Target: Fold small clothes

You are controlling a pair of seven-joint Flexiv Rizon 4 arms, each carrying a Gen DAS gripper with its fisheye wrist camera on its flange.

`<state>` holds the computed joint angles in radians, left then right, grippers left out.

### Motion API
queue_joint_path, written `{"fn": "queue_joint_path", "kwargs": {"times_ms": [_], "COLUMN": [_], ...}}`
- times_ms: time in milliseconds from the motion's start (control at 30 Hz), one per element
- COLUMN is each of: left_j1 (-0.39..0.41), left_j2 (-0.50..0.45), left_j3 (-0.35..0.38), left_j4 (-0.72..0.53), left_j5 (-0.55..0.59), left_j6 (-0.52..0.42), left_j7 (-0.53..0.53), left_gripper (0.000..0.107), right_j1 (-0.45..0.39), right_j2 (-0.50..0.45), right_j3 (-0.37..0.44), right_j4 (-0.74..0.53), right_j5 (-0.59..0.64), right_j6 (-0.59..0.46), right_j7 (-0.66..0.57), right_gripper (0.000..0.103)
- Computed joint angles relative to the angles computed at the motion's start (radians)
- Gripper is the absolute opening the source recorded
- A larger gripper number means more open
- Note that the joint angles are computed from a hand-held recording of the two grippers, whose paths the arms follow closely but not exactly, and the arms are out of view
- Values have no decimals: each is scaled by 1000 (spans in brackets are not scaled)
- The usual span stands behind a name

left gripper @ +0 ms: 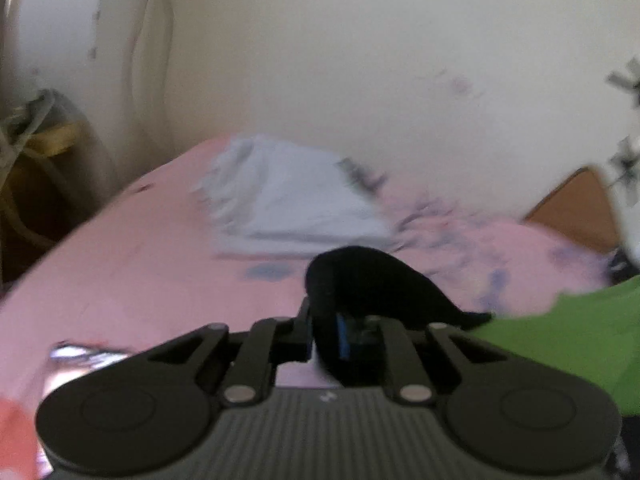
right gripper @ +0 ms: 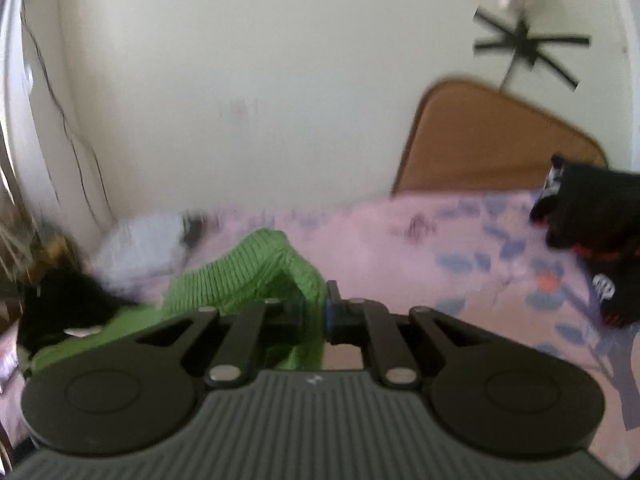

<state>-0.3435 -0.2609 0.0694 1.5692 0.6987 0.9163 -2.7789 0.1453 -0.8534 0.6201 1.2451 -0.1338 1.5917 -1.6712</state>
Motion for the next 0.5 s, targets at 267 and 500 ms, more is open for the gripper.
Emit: {"fn": "queue_joint_path", "kwargs": {"times_ms": [267,500], "left_j1": [-42,111], "left_j2": [76,-86], "left_j3": [-33,-133], "left_j4": [-2,-41], "left_j5": [124,-175], "left_j6": [-49,300], "left_j7": [12,435], "left_gripper": [45,54], "right_j1": [-8,-27], "right_j2": [35,67], "right_j3": [-24,-21], "right_j4": [47,60], "right_j5": [49,176], "right_j6": [-110,-179], "right_j7": [-26,-44], "right_gripper": [43,61]}}
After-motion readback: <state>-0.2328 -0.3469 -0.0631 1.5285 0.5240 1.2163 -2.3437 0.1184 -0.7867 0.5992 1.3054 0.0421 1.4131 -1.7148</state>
